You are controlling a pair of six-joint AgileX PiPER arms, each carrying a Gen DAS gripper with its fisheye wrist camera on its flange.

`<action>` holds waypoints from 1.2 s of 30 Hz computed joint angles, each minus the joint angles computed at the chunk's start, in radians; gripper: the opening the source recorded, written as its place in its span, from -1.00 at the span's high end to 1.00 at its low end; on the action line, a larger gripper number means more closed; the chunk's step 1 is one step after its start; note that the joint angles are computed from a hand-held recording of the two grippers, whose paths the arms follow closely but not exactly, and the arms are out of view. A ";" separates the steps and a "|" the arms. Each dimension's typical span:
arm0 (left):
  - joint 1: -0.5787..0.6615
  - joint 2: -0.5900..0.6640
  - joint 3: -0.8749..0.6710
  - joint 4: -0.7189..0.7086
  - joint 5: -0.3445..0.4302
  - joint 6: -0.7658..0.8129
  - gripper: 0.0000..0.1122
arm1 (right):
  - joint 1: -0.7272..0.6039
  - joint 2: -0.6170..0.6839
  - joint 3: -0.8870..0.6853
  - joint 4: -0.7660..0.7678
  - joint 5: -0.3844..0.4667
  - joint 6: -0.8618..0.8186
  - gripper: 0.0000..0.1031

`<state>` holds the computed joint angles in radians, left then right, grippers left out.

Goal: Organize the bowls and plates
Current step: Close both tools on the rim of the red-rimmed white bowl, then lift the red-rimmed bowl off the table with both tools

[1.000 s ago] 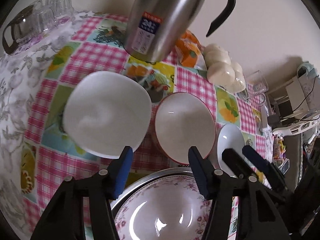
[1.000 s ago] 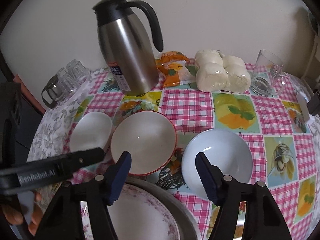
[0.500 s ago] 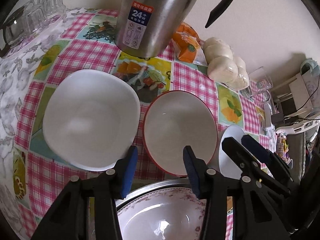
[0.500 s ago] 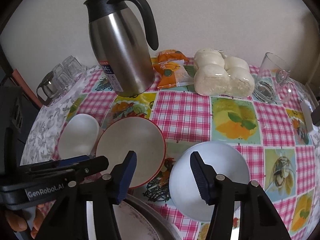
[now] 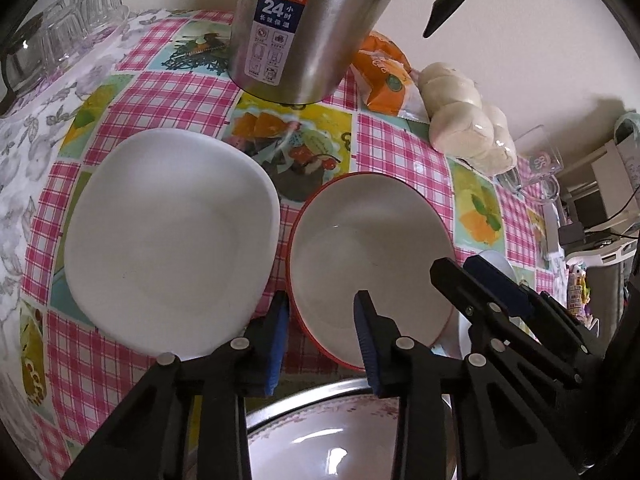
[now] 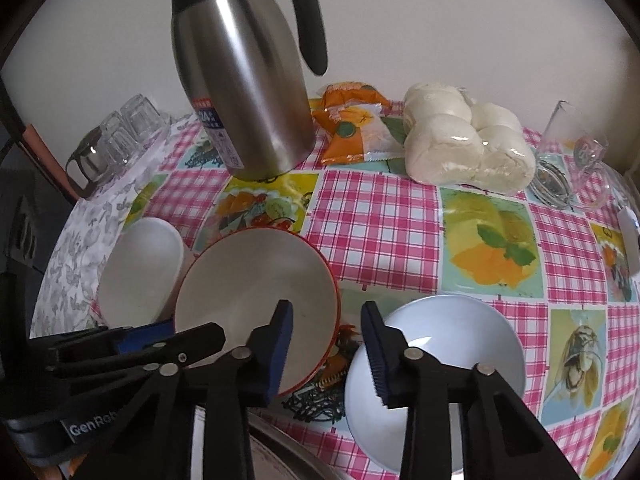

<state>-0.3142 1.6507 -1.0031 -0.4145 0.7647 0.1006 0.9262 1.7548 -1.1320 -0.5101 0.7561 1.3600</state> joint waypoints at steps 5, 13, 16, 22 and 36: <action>-0.011 0.033 -0.001 0.011 -0.020 -0.013 0.46 | -0.018 0.038 -0.014 0.030 -0.012 -0.035 0.42; -0.037 0.042 -0.016 0.073 -0.033 -0.080 0.51 | -0.032 0.073 -0.030 0.050 -0.030 -0.068 0.57; -0.043 0.038 -0.006 0.096 -0.053 -0.096 0.55 | -0.028 0.075 -0.028 0.041 -0.031 -0.062 0.60; -0.055 0.015 0.011 0.139 -0.080 -0.116 0.61 | -0.021 0.053 0.001 0.027 -0.059 -0.040 0.62; -0.083 -0.138 0.049 0.153 -0.087 -0.120 0.62 | 0.040 -0.072 0.058 -0.082 -0.003 0.110 0.62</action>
